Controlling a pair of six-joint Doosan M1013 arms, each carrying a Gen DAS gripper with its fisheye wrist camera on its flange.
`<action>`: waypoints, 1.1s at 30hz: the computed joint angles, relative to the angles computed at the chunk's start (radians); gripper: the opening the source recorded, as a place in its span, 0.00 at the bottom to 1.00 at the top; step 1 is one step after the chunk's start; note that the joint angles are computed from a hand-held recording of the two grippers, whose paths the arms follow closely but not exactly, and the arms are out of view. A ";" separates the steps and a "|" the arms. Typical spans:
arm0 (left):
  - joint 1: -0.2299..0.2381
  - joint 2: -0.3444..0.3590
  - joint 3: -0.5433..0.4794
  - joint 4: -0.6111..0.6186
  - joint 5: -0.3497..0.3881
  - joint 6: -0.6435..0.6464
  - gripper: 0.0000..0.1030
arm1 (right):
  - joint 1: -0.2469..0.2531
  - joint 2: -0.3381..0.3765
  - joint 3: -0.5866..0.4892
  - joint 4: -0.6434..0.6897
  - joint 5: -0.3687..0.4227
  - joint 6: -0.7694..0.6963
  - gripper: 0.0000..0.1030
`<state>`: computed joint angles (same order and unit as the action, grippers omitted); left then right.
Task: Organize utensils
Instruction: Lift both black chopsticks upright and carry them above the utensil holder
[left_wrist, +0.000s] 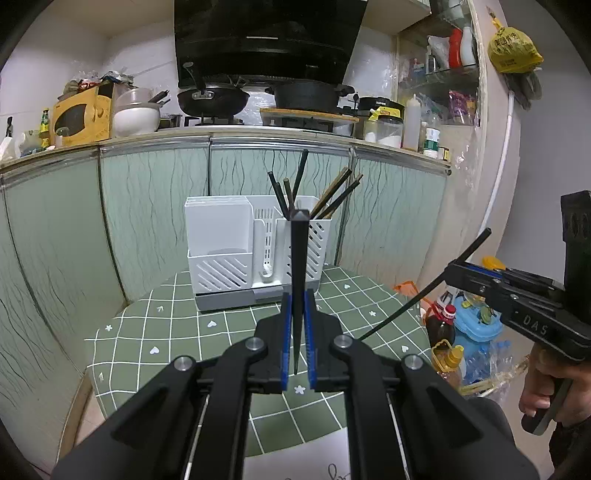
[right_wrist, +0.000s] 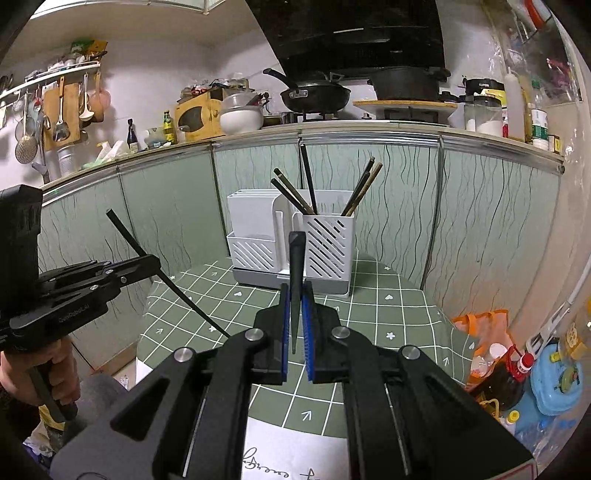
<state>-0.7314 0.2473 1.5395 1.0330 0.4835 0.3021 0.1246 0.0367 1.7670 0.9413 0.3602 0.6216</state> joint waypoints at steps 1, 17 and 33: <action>0.000 0.000 -0.001 -0.008 0.000 0.009 0.06 | -0.001 0.002 -0.001 -0.005 0.005 0.005 0.06; 0.008 0.013 -0.020 -0.085 -0.010 0.094 0.06 | -0.004 0.009 -0.010 -0.013 0.012 0.021 0.06; 0.044 0.056 -0.144 -0.288 0.002 0.322 0.06 | -0.031 0.060 -0.133 -0.092 0.092 0.098 0.06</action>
<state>-0.6877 0.3030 1.3953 0.7452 0.4852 0.6242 0.0938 0.0964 1.6342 0.8492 0.4524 0.7194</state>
